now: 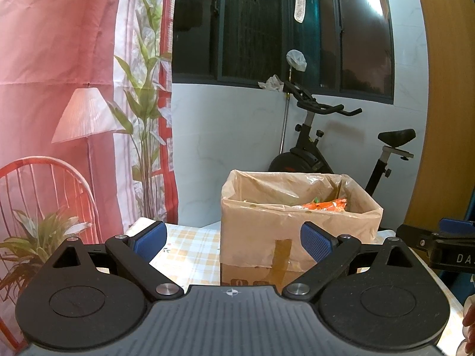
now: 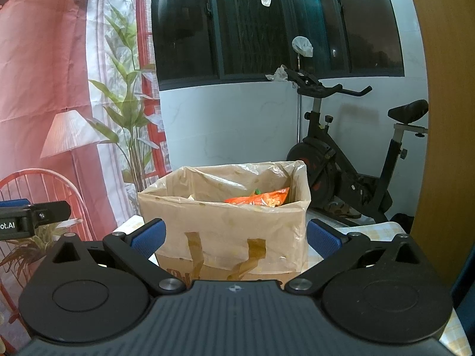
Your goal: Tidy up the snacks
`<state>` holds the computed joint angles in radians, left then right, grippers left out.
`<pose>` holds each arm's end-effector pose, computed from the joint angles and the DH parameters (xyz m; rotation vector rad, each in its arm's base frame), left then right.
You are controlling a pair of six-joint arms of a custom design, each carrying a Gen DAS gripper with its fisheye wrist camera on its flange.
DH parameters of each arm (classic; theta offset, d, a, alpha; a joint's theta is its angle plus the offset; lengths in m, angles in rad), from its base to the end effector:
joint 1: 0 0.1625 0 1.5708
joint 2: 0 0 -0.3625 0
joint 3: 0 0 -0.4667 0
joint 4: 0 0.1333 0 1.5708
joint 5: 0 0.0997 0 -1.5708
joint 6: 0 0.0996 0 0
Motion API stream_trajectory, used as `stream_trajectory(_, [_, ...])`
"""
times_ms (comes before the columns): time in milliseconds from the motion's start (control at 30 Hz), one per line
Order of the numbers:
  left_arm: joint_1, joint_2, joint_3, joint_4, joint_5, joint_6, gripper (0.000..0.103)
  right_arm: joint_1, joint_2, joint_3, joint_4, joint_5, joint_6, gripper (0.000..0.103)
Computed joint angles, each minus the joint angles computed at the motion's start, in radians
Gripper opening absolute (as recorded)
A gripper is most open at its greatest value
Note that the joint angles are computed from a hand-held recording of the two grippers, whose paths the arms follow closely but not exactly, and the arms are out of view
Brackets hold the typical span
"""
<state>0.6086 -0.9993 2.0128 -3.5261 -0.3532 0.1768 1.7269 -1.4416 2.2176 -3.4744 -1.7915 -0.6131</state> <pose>-0.3047 -0.4887 0.1317 0.4599 1.9777 -1.4105 0.1895 -0.4868 0.2435 0.7243 -2.2254 1.3791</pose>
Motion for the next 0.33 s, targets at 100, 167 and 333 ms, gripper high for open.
stream_trajectory(100, [0.003,-0.002,0.002,0.006,-0.003,-0.005,0.098,-0.002,0.0,0.002,-0.002,0.003,-0.003,0.103])
stream_trajectory(167, [0.003,-0.003,0.003,0.003,-0.005,-0.006,0.098,-0.005,0.001,0.004,-0.004,0.003,-0.003,0.103])
stream_trajectory(333, [0.004,-0.003,0.006,0.0,-0.014,-0.005,0.098,-0.01,0.002,0.009,-0.006,0.006,-0.002,0.103])
